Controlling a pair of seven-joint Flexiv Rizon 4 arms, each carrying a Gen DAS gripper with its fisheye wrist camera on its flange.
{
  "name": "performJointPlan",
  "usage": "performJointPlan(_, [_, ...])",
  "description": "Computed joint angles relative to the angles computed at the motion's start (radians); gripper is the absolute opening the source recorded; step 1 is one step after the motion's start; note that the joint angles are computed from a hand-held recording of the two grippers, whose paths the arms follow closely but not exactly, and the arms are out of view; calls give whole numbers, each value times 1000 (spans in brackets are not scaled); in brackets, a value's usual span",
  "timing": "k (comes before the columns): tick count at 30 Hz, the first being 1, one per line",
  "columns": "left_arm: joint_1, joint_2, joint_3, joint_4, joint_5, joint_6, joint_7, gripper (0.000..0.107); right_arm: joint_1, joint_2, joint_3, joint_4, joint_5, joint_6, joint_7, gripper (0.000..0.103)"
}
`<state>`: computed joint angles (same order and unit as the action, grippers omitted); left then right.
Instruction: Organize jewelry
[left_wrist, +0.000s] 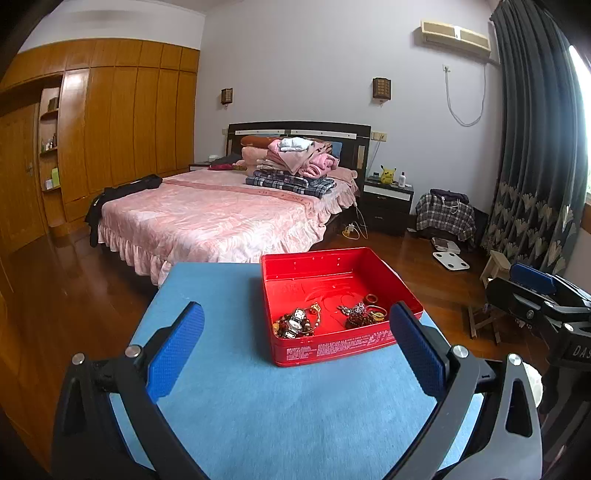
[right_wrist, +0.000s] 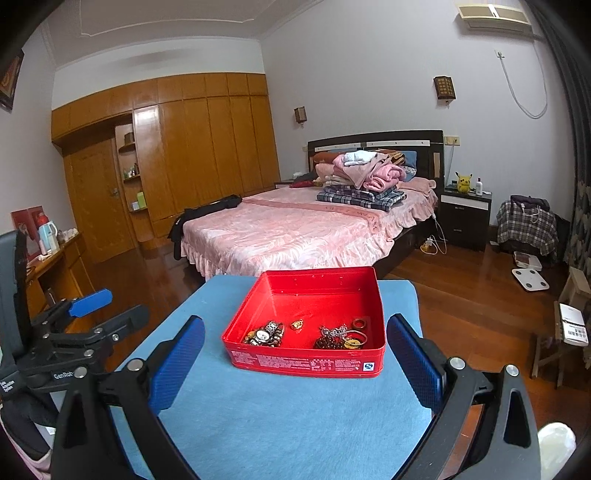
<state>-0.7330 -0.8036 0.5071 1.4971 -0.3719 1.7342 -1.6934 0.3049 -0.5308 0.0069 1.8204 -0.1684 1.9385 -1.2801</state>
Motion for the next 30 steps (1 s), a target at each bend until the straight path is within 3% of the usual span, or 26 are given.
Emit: performJointPlan(30, [-24,18,18,30,-24,13,23,97,-1,1,1,-2,-1,-4,-2,97])
